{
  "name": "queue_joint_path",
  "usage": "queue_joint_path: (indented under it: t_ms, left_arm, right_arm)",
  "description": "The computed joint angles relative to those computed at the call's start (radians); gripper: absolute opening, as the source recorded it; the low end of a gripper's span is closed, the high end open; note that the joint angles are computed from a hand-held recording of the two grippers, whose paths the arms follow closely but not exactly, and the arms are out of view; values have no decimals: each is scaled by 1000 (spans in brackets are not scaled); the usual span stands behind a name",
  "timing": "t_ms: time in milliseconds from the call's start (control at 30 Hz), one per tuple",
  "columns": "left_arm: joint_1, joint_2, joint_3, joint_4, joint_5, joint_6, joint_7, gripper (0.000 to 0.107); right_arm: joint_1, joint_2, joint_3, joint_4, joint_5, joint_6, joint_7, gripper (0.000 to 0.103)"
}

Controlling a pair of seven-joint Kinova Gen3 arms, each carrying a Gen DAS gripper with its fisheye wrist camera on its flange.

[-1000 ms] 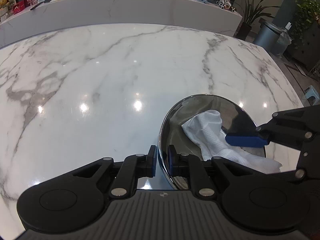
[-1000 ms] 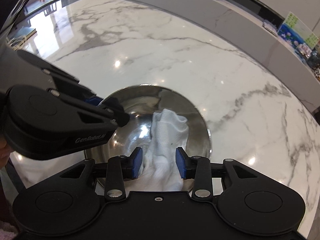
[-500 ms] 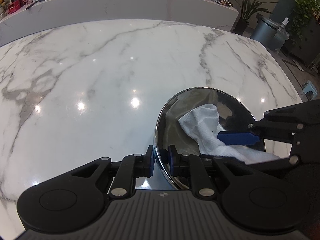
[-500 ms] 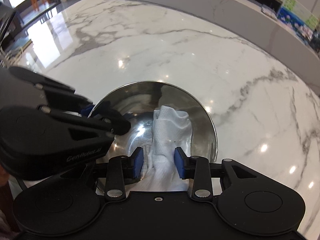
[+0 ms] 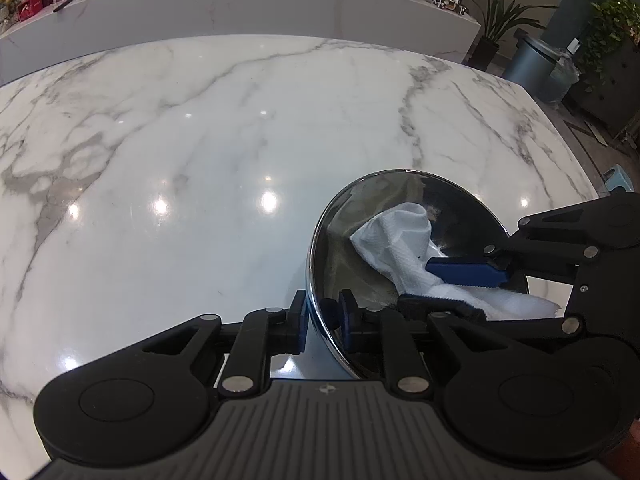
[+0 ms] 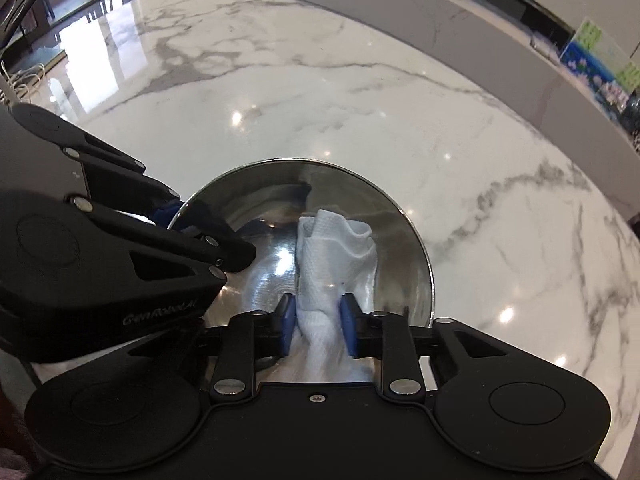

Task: Clean bowl
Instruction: 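Scrub the bowl bottom with the towel in the right gripper while the left gripper steadies the rim, then lift the towel out of the bowl with the right gripper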

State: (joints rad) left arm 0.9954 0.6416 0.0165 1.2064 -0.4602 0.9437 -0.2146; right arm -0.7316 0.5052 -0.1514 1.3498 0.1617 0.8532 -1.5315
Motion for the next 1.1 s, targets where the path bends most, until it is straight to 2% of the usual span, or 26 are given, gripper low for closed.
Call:
queue_joint_path:
  t_ms: [200,400,733,867,1000,1100]
  left_arm:
    - [0,3,0,-6,2,6,1,14]
    - [2,6,0,-13,3,13,3,14]
    - [26,3,-17,-16,-32,29,40,15]
    - [34,5,-20,-23,-46,38,65,24]
    - [42,4,-24,-24,-57,38,99,26]
    - [47,8,-25,-29,-60,47,124,31]
  right_arm:
    - [0,-21,7,43,7,-54,-31,14]
    - [-15,-53,18,90,40,-108,-77,14]
    - [-3,-185,36,224,92,-269,-233,13]
    - [0,-241,54,268,147,-314,-318,13]
    - [17,-274,61,301,204,-319,-399,13]
    - [51,-276,43,322,195,-315,-422,13]
